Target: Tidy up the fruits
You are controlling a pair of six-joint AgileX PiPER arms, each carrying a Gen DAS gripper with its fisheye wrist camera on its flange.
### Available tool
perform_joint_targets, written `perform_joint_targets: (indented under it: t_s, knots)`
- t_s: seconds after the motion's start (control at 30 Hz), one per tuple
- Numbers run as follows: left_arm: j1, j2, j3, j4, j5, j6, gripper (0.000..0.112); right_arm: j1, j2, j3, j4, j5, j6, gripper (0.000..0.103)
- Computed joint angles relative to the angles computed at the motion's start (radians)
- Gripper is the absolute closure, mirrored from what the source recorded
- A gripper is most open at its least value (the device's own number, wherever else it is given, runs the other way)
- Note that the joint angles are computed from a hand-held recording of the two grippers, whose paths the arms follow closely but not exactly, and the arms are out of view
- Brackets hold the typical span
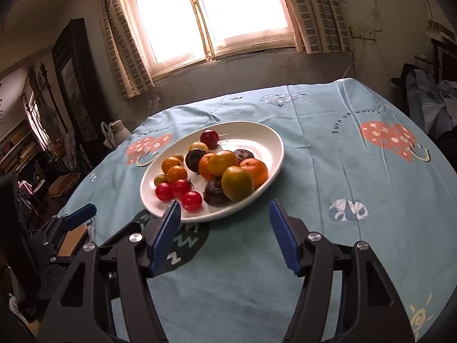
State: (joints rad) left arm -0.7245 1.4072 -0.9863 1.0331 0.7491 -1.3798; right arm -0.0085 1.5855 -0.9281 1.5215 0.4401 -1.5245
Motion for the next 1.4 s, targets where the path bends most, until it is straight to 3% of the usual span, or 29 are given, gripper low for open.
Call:
perform_joint_targets:
  t_s: [0.07,0.23,0.53,1.4]
  knots:
    - [-0.029,0.019,-0.007,0.0,0.048,-0.005,0.012,0.02,0.01,0.021,0.043,-0.054,-0.053,0.038]
    - [-0.077,0.078,-0.059,0.037,0.17,-0.003,0.012,0.035,0.022,-0.024,-0.166,-0.055,0.153,0.038]
    - [-0.018,0.008,-0.039,-0.013,0.101,-0.019,0.012,0.048,0.025,-0.023,-0.211,-0.069,0.191,0.038]
    - [-0.062,0.003,-0.036,0.054,0.159,-0.067,0.012,0.079,0.015,-0.007,-0.229,-0.092,0.187,0.038]
